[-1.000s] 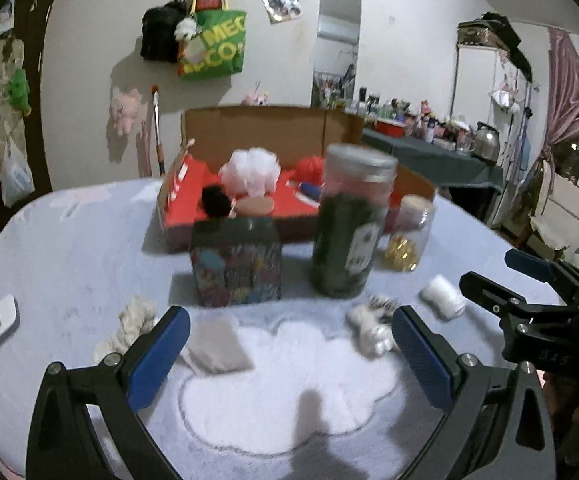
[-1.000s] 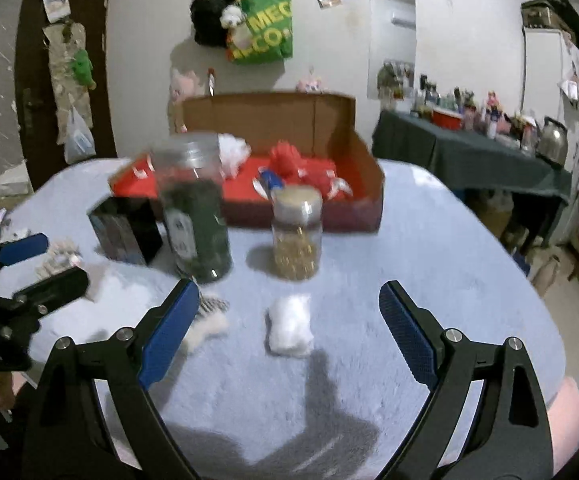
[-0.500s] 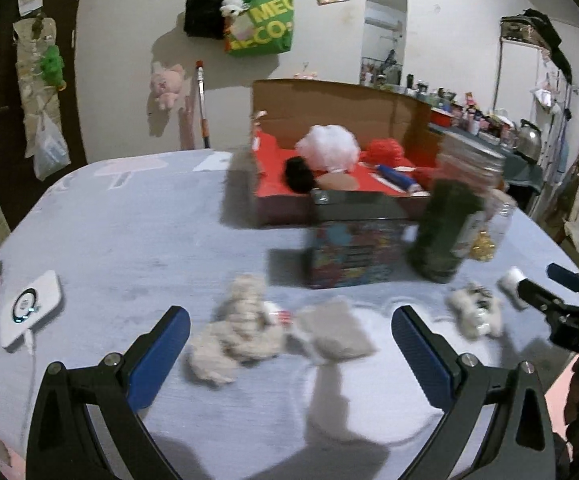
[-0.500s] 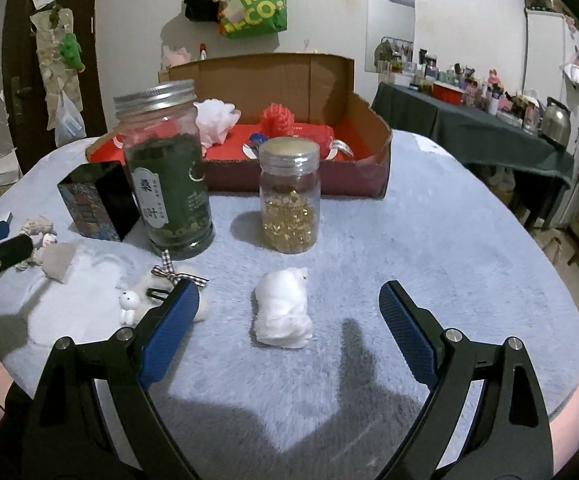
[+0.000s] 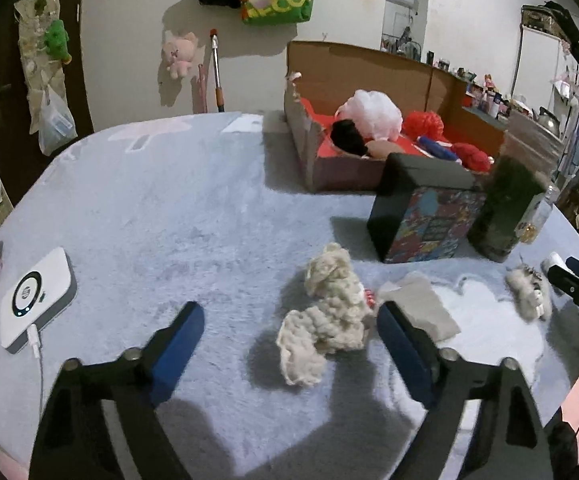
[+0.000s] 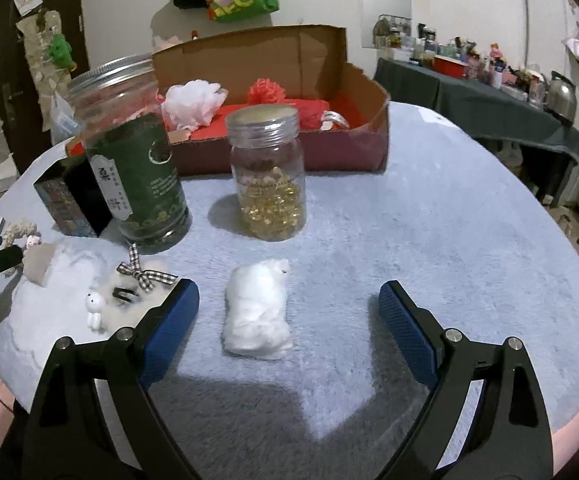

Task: Organize soft objects
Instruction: 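Grasp the white rolled cloth with the right tool while the left tool grasps the cream crocheted toy, then lift the white cloth and crocheted toy and carry both toward the box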

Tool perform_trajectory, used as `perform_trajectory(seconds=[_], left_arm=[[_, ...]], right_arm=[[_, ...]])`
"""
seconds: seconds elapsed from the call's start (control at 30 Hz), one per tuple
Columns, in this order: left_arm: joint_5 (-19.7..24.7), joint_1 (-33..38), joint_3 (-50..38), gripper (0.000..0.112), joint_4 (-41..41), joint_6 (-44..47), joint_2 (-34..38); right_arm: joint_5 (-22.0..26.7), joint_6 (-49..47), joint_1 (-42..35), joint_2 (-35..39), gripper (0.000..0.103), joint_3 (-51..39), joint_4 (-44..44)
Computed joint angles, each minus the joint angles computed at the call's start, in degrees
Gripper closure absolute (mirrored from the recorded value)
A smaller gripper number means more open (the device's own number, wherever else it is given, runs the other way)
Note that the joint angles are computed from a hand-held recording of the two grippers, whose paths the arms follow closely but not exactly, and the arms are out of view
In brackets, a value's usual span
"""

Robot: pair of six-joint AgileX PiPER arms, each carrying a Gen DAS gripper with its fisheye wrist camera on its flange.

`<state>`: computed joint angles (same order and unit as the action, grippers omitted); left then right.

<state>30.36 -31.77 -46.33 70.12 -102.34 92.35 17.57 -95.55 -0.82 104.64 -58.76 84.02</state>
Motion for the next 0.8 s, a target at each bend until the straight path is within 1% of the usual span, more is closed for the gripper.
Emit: perform_trajectory(seconds=[0.03,0.07,0.1,0.13,0.17,0.2,0.27,0.3,0.4,0.57,0.73,0.8], left_arm=[[-1.8,0.9,0.2,0.042,-0.3,0.9,0.0],[-4.5,2.0,0.6,0.055,0.0,1.5,-0.2],[-7.6,3.0,1.2,0.069,1.3,1.0,-0.7],[-9.1,3.3,1.4,0.078,1.6,1.1,-1.1],[-10.2,3.3,1.3,0.088,1.0,2.0,-1.4],[-9.3,2.5,0.8,0.09,0.3,2.6,-1.5],[-7.1,0.7,-0.1,0.091,0.4,2.8,-1.5],[-6.2,-0.5,-0.5,0.091,0.4,3.3,-1.9],[-5.3,-2.7,-1.4,0.091,0.8,3.5,-2.7],[-7.1,-5.3,-4.0,0.091,0.5,4.7,-2.7],[-6.6,-7.0,-7.2,0.091,-1.5,8.5,-1.3],[-7.1,-7.0,-8.1,0.091,-2.2,9.7,-1.2]], right_arm=[[0.6,-0.3,-0.1,0.3,0.016,-0.2,-0.1],[1.3,-0.2,-0.1,0.6,0.032,-0.4,-0.8],[2.2,1.3,-0.2,0.9,0.054,-0.8,-2.6],[2.6,2.3,-0.1,1.3,0.062,-1.3,-3.8],[1.7,0.9,0.3,1.0,0.072,-1.0,-2.8],[2.7,-1.2,-0.1,0.7,0.081,-0.5,-1.1],[5.2,-1.1,-1.0,0.2,0.081,-0.4,-0.9],[5.8,-1.6,-1.2,-0.2,0.084,-0.2,-0.6],[6.6,-3.6,-1.3,-2.1,0.084,0.8,0.6],[9.2,-2.5,-1.6,-4.1,0.084,1.1,-1.0],[10.5,-0.1,-1.3,-4.3,0.083,0.2,-3.6],[11.0,0.5,-1.3,-4.3,0.084,0.0,-4.3]])
